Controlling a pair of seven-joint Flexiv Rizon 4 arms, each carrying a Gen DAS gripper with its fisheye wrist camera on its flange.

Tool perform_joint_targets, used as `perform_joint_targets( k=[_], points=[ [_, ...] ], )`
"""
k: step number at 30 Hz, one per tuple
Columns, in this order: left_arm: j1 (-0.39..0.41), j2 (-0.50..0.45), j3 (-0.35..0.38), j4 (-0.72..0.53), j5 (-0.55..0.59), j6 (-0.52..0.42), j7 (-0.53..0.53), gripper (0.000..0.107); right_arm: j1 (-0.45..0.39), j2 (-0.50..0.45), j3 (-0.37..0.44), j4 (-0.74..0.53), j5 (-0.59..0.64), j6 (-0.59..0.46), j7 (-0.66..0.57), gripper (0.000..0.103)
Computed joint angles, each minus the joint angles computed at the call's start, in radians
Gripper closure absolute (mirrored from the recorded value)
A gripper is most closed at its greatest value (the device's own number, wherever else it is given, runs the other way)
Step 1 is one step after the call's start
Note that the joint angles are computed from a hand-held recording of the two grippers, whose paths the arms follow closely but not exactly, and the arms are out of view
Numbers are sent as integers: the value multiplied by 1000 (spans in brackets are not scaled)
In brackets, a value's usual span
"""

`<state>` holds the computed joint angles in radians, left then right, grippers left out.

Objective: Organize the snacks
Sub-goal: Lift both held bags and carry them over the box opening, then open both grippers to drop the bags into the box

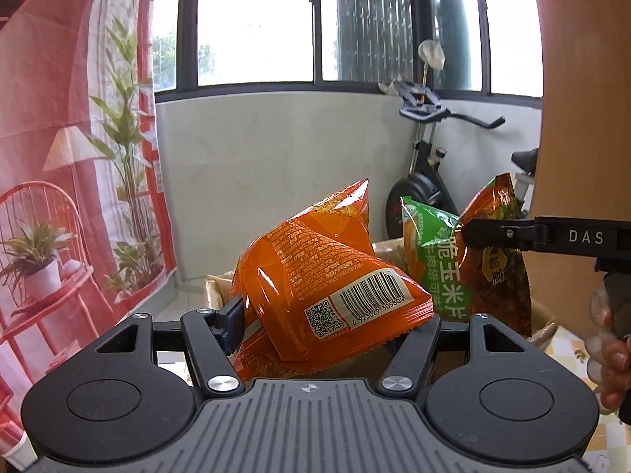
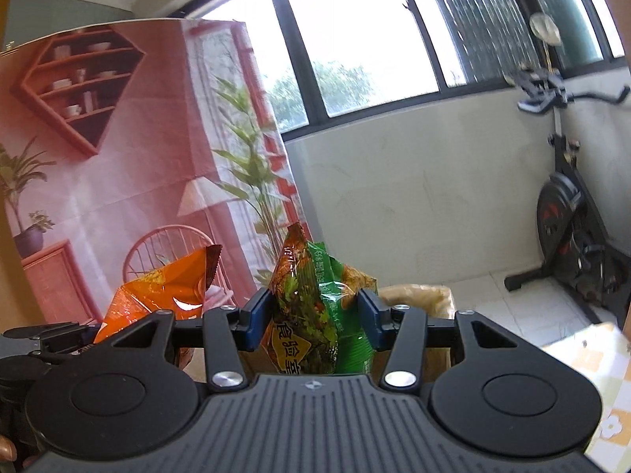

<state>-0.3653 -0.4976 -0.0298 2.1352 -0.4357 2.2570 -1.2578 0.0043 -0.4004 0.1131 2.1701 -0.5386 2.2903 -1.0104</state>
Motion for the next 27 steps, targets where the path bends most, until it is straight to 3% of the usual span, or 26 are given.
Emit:
perform_joint_targets(
  k=[12, 16, 20, 27],
  points=[
    [-75, -36, 65, -59, -119, -98, 110, 36, -52, -52, 11, -31, -67, -83, 90, 53],
    [-123, -37, 92, -63, -203, -86, 174, 27, -34, -25, 5, -19, -54, -158, 72, 50],
    [-84, -4, 51, -23, -174, -66, 146, 27, -10, 0, 7, -2, 10, -195, 14, 49],
    [-75, 79, 21, 112, -170, 23, 79, 27, -1, 76, 13, 95, 73, -144, -61, 49]
  ],
)
